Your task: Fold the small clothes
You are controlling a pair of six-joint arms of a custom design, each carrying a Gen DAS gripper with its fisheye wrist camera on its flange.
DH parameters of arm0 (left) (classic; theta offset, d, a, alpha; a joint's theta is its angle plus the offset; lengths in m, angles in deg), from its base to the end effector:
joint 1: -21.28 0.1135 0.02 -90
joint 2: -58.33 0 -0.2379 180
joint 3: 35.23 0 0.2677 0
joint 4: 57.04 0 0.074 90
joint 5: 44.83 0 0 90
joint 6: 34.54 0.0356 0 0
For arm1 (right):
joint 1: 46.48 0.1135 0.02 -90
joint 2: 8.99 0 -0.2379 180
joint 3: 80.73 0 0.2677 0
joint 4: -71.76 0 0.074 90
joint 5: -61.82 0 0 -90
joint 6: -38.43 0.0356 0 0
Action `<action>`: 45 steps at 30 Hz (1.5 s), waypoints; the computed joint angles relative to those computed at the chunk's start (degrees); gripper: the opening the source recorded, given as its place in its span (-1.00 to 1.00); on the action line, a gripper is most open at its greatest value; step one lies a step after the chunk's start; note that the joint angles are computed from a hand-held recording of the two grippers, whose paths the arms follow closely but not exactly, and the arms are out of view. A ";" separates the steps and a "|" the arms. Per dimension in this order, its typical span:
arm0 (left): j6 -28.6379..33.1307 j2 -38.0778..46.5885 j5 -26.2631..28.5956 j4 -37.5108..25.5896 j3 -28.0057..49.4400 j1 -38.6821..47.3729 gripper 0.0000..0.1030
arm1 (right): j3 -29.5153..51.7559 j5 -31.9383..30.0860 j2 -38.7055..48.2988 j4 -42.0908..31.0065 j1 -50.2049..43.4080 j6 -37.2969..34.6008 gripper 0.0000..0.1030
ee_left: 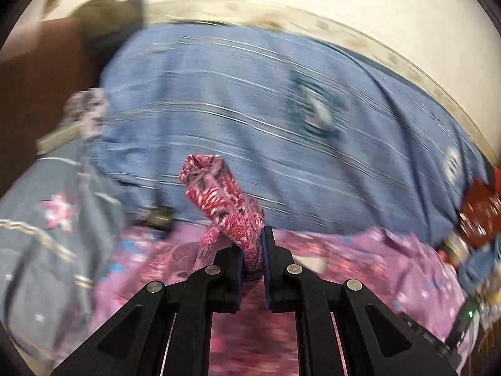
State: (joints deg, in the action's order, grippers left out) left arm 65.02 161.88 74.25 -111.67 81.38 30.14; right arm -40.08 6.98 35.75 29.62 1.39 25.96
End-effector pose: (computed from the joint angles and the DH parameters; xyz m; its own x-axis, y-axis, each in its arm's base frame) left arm 0.4129 0.0468 0.3355 -0.6092 0.0519 -0.7913 0.3304 0.9237 -0.1938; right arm 0.1422 0.1267 0.1874 -0.4357 0.7083 -0.5554 0.3998 0.7051 0.5857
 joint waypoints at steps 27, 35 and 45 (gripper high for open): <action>6.41 -6.49 -11.40 7.25 -23.60 1.48 0.16 | 1.42 -14.63 9.36 10.35 -9.01 -4.88 0.06; 6.94 4.64 -22.23 8.07 -21.82 0.43 0.17 | 15.78 -10.25 31.50 5.34 -6.07 -5.88 0.03; 9.85 -7.51 -20.51 14.63 -31.13 -0.03 0.15 | 21.64 0.89 31.70 -3.33 -0.83 -7.68 -0.80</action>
State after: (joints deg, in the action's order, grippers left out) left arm 74.87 154.36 53.74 -97.03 50.25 30.11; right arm -18.44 7.87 67.46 26.30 0.56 18.28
